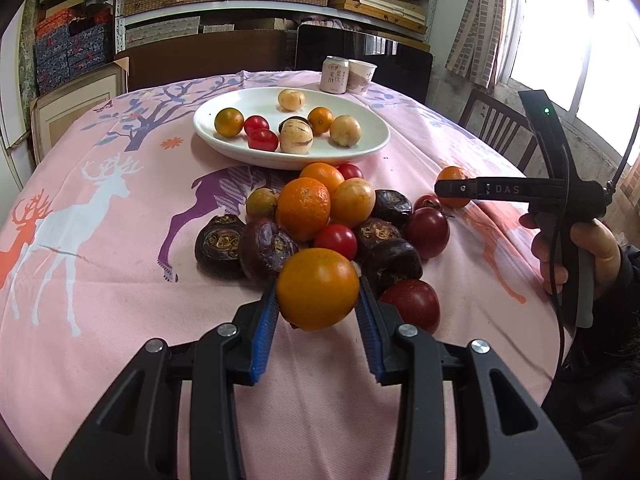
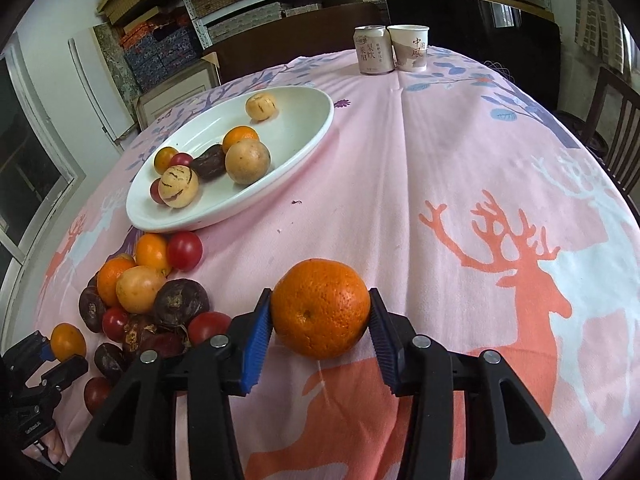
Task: Organize fruits
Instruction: 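Carry both held fruits onto the white plate and open both tools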
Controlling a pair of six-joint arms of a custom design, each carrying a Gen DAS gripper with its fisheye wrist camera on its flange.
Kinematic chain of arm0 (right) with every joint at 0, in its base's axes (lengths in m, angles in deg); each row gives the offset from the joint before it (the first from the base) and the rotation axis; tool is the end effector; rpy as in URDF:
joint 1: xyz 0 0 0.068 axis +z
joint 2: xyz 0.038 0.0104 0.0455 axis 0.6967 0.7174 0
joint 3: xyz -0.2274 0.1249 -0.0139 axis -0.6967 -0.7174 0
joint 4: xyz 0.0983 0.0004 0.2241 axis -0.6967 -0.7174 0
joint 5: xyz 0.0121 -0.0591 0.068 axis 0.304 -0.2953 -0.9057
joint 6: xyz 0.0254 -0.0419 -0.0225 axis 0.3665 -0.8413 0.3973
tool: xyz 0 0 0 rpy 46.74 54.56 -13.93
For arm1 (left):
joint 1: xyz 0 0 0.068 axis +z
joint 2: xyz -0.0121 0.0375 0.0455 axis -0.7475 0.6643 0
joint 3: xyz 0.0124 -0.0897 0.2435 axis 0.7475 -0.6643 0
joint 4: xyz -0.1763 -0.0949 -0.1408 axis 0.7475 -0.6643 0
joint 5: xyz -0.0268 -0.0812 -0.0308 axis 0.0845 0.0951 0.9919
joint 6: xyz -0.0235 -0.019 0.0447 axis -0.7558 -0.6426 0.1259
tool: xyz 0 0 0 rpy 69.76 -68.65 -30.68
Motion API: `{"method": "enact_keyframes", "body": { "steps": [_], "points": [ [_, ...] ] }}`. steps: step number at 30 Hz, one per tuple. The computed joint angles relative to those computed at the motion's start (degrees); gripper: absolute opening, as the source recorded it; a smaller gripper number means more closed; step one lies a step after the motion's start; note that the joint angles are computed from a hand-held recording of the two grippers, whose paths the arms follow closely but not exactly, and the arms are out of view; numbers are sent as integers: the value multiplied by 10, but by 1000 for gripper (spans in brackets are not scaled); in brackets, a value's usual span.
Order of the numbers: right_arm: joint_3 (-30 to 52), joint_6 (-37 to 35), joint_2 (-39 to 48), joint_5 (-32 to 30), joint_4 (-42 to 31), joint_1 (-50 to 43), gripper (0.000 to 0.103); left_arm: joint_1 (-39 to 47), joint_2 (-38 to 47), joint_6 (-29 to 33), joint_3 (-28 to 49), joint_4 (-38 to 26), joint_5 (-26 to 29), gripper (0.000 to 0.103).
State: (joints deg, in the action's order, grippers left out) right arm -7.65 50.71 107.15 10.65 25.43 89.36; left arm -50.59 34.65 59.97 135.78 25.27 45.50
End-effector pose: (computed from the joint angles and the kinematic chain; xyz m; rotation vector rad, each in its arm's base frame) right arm 0.2243 0.1997 0.1047 0.6542 2.3667 0.0991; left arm 0.3331 -0.0347 0.1006 1.0412 2.1775 -0.5803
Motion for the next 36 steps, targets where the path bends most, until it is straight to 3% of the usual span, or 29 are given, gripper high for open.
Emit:
{"method": "enact_keyframes", "body": {
  "steps": [17, 30, 36],
  "points": [
    [5, 22, -2, 27, -30, 32, 47, 4, -3, -9, -4, 7, 3, 37],
    [-15, 50, -36, 72, -57, 85, 47, 14, 1, -61, -3, 31, -18, 37],
    [-21, 45, -101, 88, -100, 92, 47, 12, 18, -78, 35, -9, -31, 37]
  ]
}}
